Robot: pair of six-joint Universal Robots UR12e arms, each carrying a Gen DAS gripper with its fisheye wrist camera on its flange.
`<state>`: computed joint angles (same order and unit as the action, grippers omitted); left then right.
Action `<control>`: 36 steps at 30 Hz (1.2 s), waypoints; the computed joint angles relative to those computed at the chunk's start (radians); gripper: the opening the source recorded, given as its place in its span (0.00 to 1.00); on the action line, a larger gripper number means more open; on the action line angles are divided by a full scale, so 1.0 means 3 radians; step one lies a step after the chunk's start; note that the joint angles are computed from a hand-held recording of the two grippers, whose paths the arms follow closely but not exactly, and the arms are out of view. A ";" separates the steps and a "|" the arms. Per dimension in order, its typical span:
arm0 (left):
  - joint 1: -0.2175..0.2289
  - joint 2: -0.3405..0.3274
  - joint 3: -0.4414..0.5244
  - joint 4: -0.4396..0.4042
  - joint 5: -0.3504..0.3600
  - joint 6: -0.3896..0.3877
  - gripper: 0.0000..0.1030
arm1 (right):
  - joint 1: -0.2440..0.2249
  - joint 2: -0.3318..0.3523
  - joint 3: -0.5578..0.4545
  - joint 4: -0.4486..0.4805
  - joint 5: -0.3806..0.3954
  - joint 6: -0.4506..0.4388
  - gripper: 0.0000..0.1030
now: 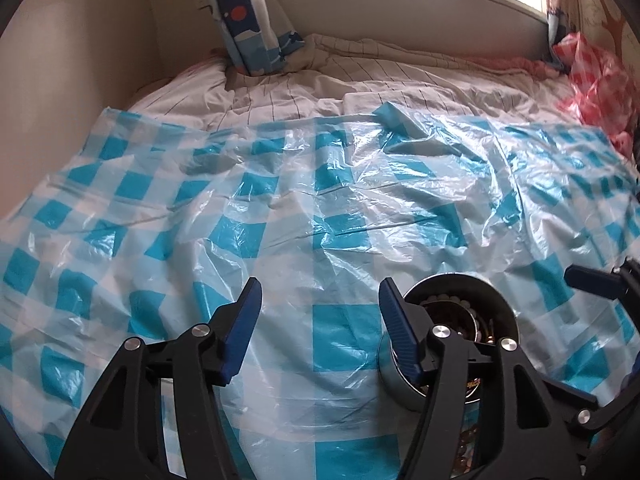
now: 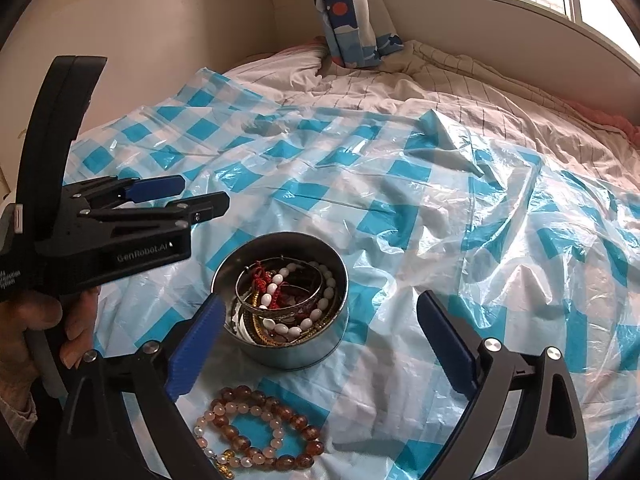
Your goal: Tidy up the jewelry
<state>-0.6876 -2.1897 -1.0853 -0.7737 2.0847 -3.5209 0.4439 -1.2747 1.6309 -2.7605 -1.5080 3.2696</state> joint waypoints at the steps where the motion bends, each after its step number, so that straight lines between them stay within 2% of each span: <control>1: -0.0006 -0.0008 0.0010 -0.0010 0.0021 0.0016 0.57 | -0.0005 -0.0002 0.0007 -0.0006 0.0004 -0.0002 0.90; 13: -0.0036 -0.0058 0.0072 -0.0107 0.0130 0.0096 0.61 | 0.0002 -0.0003 0.0009 -0.0018 -0.0065 -0.0125 0.91; 18: -0.0037 -0.0065 0.0085 -0.0129 0.0124 0.0087 0.66 | 0.0012 -0.0003 0.0005 -0.0015 -0.0070 -0.0097 0.91; 36: -0.0042 -0.0073 0.0080 -0.0157 0.0154 0.0091 0.69 | 0.0011 -0.0006 0.0005 0.0012 -0.0076 -0.0103 0.91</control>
